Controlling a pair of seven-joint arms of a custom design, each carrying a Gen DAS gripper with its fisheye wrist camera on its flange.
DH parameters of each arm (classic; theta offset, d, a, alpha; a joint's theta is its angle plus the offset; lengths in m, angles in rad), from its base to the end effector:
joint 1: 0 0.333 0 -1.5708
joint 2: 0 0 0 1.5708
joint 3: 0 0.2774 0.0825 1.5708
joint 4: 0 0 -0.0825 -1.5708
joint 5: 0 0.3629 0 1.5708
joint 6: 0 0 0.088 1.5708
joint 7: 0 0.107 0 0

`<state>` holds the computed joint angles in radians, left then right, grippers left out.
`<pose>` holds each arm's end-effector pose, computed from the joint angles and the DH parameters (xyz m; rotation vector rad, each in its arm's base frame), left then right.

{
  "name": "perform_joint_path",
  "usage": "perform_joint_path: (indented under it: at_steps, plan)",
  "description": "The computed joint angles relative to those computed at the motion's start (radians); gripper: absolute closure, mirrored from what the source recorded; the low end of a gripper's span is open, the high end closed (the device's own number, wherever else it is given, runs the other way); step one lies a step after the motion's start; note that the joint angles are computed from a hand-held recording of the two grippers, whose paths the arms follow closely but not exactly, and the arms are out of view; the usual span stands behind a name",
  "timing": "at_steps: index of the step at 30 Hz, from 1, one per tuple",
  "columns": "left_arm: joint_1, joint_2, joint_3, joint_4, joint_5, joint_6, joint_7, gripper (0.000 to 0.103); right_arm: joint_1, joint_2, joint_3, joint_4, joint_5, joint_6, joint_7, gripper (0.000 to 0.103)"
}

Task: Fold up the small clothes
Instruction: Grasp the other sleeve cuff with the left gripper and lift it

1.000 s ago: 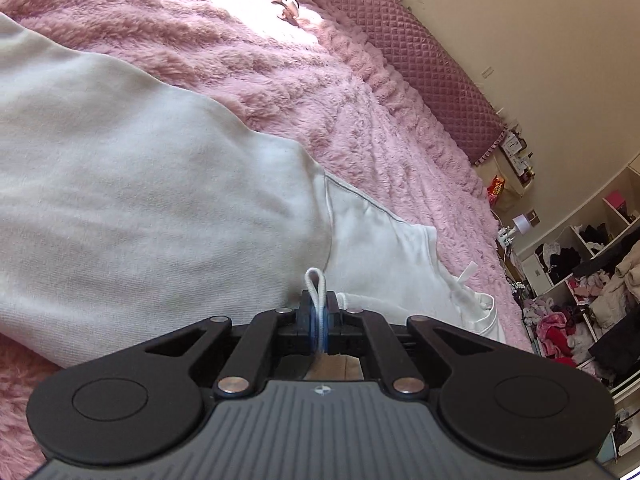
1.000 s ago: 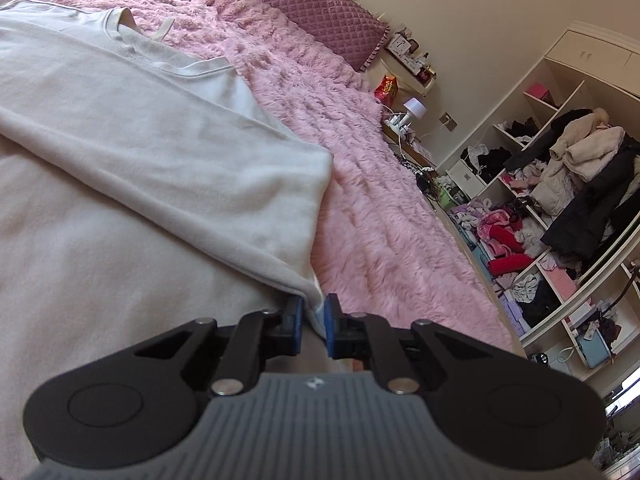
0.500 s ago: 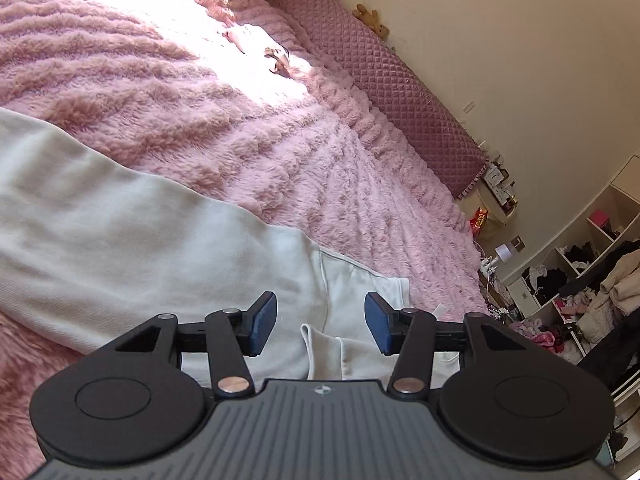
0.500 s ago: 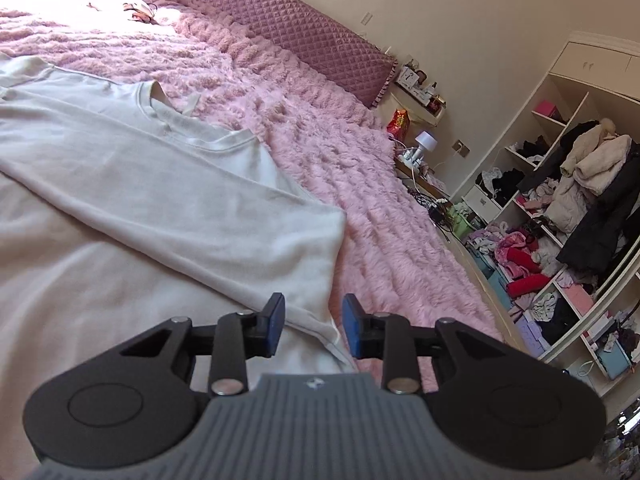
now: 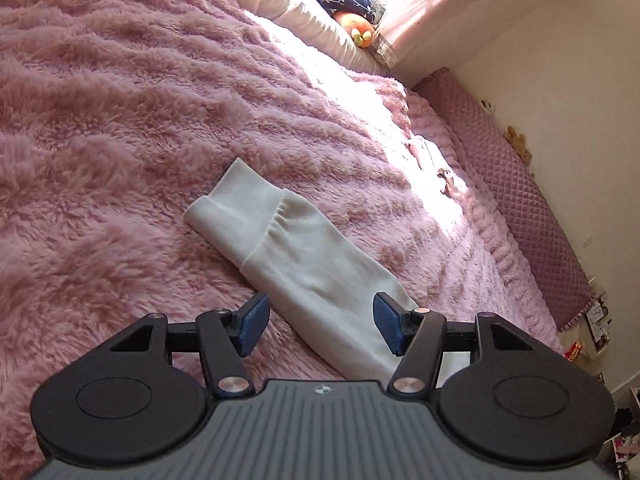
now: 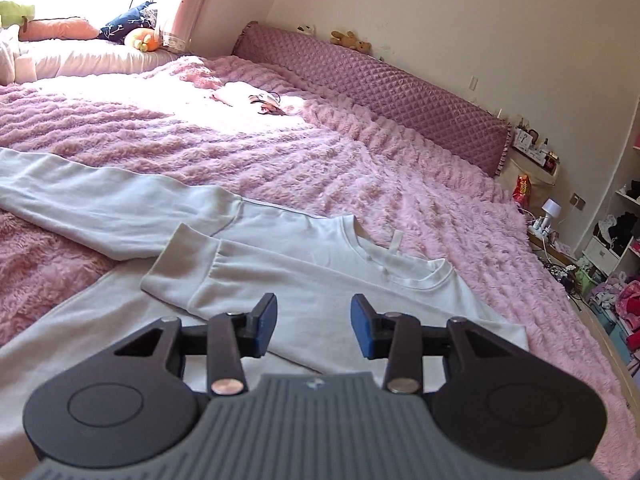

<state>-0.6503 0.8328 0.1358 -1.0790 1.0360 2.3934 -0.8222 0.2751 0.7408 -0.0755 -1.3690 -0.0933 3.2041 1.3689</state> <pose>0.6456 -0.3993 0.3688 -2.3454 0.4709 -1.2150 0.7168 0.1721 0.3958 -1.9383 1.0865 -1.0278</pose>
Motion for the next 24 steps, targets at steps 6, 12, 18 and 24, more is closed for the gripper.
perform_joint_path:
  at_steps: [6,12,18,24]
  plan:
    - [0.03,-0.058,0.031,-0.15,0.042,0.067,-0.256,0.035,0.038,0.015,0.044,0.044,0.009,-0.061,0.016,0.063]
    - [0.056,-0.038,0.046,-0.144,0.15,0.138,-0.353,0.059,0.064,0.029,0.049,0.07,0.009,-0.143,0.041,0.062]
    - [0.058,-0.015,0.042,-0.091,0.163,0.13,-0.305,0.095,0.069,0.044,0.034,0.109,0.004,-0.235,0.09,0.062]
    - [0.042,0.042,0.073,0.06,0.24,0.153,-0.305,0.095,0.033,0.016,0.054,0.075,0.017,-0.257,0.123,0.056]
